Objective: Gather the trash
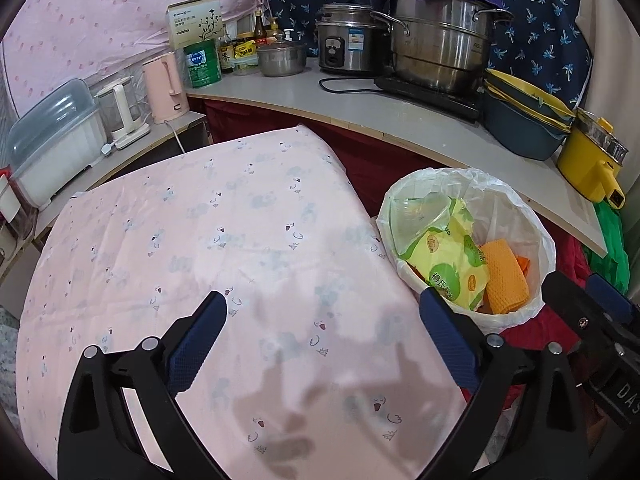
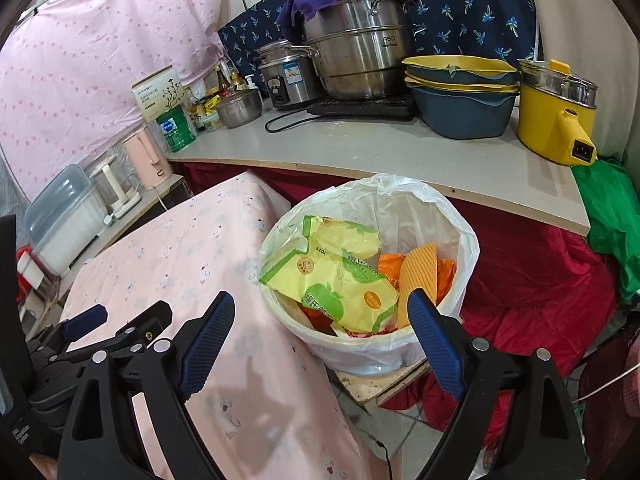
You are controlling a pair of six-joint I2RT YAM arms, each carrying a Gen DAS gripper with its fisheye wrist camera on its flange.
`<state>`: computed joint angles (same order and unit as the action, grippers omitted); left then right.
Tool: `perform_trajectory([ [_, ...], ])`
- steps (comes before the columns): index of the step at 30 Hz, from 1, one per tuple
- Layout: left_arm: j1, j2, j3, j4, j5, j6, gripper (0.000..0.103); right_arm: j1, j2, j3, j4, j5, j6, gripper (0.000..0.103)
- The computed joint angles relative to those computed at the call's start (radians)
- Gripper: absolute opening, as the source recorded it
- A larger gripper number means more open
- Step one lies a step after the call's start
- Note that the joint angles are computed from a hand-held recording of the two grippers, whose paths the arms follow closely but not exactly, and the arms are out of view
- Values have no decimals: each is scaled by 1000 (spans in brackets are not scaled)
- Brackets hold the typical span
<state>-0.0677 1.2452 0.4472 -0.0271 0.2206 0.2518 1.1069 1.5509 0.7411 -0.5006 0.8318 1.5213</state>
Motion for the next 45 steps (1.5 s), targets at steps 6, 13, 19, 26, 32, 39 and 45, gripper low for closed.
perform_trajectory([
  [6, 12, -10, -26, 5, 3, 14, 93, 35, 36, 27, -57, 24, 42, 86],
  [13, 36, -7, -51, 21, 6, 20, 93, 64, 74, 49, -93, 31, 62, 96],
  [19, 65, 4, -76, 48, 13, 32, 93, 88, 118, 67, -109, 30, 92, 96],
  [26, 90, 13, -117, 94, 12, 45, 93, 110, 163, 82, -104, 25, 93, 96],
  [32, 88, 0, -150, 126, 1, 49, 93, 133, 200, 112, -144, 30, 117, 96],
  [39, 76, -28, -168, 130, -13, 44, 93, 147, 212, 121, -175, 32, 140, 96],
  [45, 68, -41, -182, 138, -26, 42, 93, 164, 218, 118, -192, 28, 167, 96],
])
